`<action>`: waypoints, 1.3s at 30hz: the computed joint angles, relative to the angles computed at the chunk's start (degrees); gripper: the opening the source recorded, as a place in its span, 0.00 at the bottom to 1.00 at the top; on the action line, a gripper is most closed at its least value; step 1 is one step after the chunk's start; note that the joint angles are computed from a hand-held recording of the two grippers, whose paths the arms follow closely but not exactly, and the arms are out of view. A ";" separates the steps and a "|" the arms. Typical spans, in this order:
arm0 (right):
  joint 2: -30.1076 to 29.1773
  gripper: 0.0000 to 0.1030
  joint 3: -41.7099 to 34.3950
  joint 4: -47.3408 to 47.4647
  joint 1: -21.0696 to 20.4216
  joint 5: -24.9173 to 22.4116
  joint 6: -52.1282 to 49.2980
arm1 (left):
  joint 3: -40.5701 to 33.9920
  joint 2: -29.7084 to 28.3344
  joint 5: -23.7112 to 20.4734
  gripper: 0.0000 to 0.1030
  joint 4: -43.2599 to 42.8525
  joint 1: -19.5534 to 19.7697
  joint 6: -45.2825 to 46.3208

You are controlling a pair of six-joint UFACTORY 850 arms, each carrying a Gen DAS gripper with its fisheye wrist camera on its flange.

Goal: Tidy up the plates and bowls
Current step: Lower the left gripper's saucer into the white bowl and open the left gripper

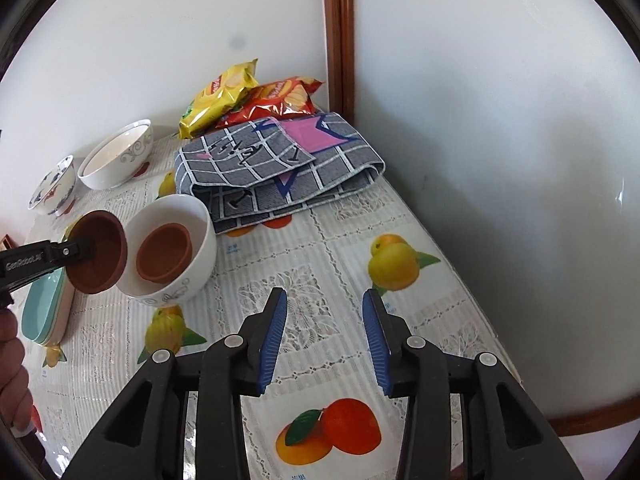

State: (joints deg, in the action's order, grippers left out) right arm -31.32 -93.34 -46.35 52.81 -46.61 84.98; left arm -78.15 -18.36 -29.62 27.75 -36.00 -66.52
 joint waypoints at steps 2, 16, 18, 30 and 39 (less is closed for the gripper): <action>0.25 0.38 0.82 0.36 -0.19 0.12 0.11 | -1.25 -1.33 -0.19 0.08 -0.96 0.13 1.08; 0.45 0.38 2.64 2.45 -2.03 1.04 -1.12 | -5.77 -6.87 -0.15 0.09 -6.36 1.84 7.08; 0.13 0.38 2.32 2.89 -2.16 1.27 -1.88 | -5.90 -7.18 0.15 0.09 -6.63 1.86 7.18; -1.82 0.38 -0.17 4.85 -2.33 1.46 -5.33 | -6.42 -8.11 3.51 0.11 -16.68 3.01 15.58; -4.10 0.38 -4.06 6.52 -2.42 3.42 -8.10 | -6.11 -6.45 2.04 0.24 -13.64 2.32 15.72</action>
